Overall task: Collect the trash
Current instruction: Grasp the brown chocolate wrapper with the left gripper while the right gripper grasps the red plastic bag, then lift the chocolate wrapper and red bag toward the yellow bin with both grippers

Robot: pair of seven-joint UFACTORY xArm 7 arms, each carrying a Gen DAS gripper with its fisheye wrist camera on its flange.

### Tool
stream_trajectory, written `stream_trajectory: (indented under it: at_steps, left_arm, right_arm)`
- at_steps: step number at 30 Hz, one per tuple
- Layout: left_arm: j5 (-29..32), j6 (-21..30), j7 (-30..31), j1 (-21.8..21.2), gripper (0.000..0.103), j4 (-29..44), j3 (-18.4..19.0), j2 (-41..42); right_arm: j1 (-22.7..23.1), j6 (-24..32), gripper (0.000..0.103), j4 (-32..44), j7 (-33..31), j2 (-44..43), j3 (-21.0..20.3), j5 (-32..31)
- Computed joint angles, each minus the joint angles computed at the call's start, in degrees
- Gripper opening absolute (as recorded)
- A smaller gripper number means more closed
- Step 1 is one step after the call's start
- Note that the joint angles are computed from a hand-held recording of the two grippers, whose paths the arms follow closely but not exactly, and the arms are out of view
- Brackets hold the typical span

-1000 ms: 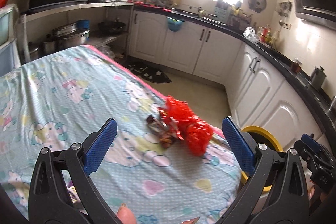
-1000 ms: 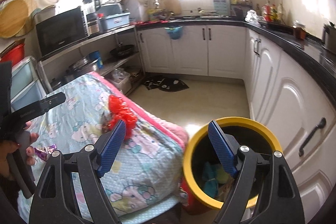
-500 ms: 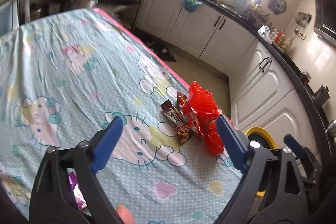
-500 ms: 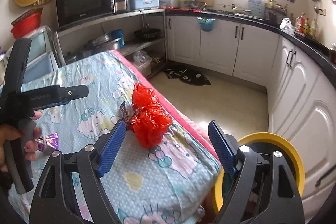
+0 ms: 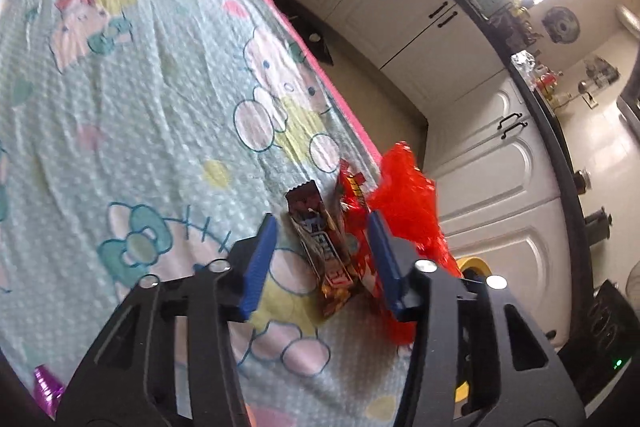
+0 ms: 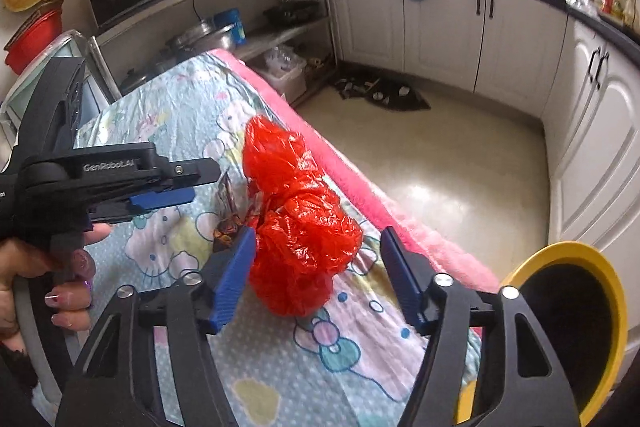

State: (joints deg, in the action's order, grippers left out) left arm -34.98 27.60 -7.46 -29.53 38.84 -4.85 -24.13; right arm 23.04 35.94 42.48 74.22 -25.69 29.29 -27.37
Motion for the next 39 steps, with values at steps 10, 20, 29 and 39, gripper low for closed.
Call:
stream_trajectory:
  at_steps: [10, 20, 29, 39]
  left_arm:
    - [4.0, -1.1, -2.1, 1.9, 0.027, 0.8, -1.8, 3.3]
    - [5.3, -1.2, 0.6, 1.7, 0.000, -1.9, 0.7, 1.2]
    - [-5.6, 1.1, 7.8, -1.9, 0.000, -8.1, 5.8, -6.6]
    - [-13.7, 3.5, 9.8, -2.7, 0.015, -9.2, 5.2, -9.1]
  right_arm:
    - [0.4, -7.8, 0.032, -2.2, -0.6, 2.7, -2.3, 2.9]
    - [0.8, -5.6, 0.021, -3.8, 1.9, -1.7, -0.2, 3.7]
    - [2.8, -0.8, 0.020, -8.6, 4.7, -13.0, 2.0, 7.9]
    - [4.8, 6.5, 0.020, -11.1, 5.3, -25.1, 4.4, 12.3]
